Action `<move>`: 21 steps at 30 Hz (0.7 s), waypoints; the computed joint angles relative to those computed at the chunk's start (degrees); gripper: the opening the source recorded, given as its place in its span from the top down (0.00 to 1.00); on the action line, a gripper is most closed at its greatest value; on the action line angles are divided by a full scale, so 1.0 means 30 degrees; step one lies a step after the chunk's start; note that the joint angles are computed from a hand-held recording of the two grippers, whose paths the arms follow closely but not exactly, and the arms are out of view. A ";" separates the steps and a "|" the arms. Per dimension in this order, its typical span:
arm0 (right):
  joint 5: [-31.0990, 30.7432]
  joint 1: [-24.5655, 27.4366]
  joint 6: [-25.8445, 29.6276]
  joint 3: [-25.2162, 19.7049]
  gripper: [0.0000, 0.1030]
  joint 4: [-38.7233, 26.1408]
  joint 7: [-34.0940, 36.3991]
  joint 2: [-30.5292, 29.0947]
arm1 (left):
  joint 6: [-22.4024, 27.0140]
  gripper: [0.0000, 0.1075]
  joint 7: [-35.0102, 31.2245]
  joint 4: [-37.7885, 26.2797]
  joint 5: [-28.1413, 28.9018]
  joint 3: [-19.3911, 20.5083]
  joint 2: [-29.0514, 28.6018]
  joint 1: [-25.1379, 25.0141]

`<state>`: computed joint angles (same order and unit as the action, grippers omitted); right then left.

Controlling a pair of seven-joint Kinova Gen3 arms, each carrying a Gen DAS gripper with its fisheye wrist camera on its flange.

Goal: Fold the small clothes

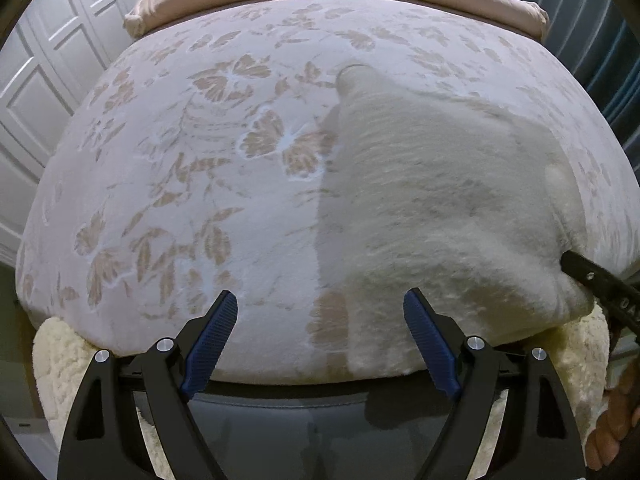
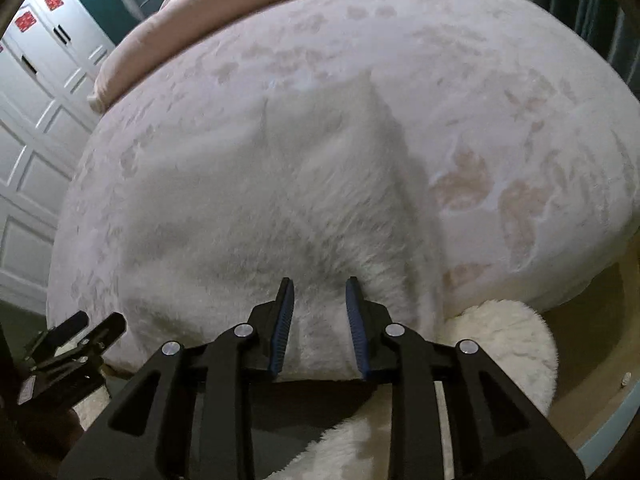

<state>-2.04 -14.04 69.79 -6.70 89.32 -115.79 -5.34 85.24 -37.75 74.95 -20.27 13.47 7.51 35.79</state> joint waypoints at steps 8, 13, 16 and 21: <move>0.0011 0.0149 -0.0055 0.0443 0.75 0.0213 0.1172 -0.0143 | -0.0084 0.23 -0.0300 -0.1351 0.0610 -0.0190 0.1182 0.0380; -0.0334 0.1285 -0.1077 0.0661 0.40 0.0155 0.0262 -0.0486 | -0.0662 0.20 -0.0578 -0.1955 0.1429 -0.0628 0.1767 0.0156; -0.1878 0.1696 -0.1153 0.1690 0.38 0.0353 0.1328 0.0159 | -0.0953 0.19 -0.0883 -0.2327 0.2650 -0.0950 0.2406 -0.0480; -0.4621 0.2643 -0.1502 0.2319 0.29 0.1043 0.3238 0.1258 | -0.0772 0.16 -0.0979 -0.3266 0.2732 -0.1357 0.3392 -0.0336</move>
<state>-15.90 -6.11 65.28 0.26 92.45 -106.07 -1.56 82.92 -40.69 65.15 -12.07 9.40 17.69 34.79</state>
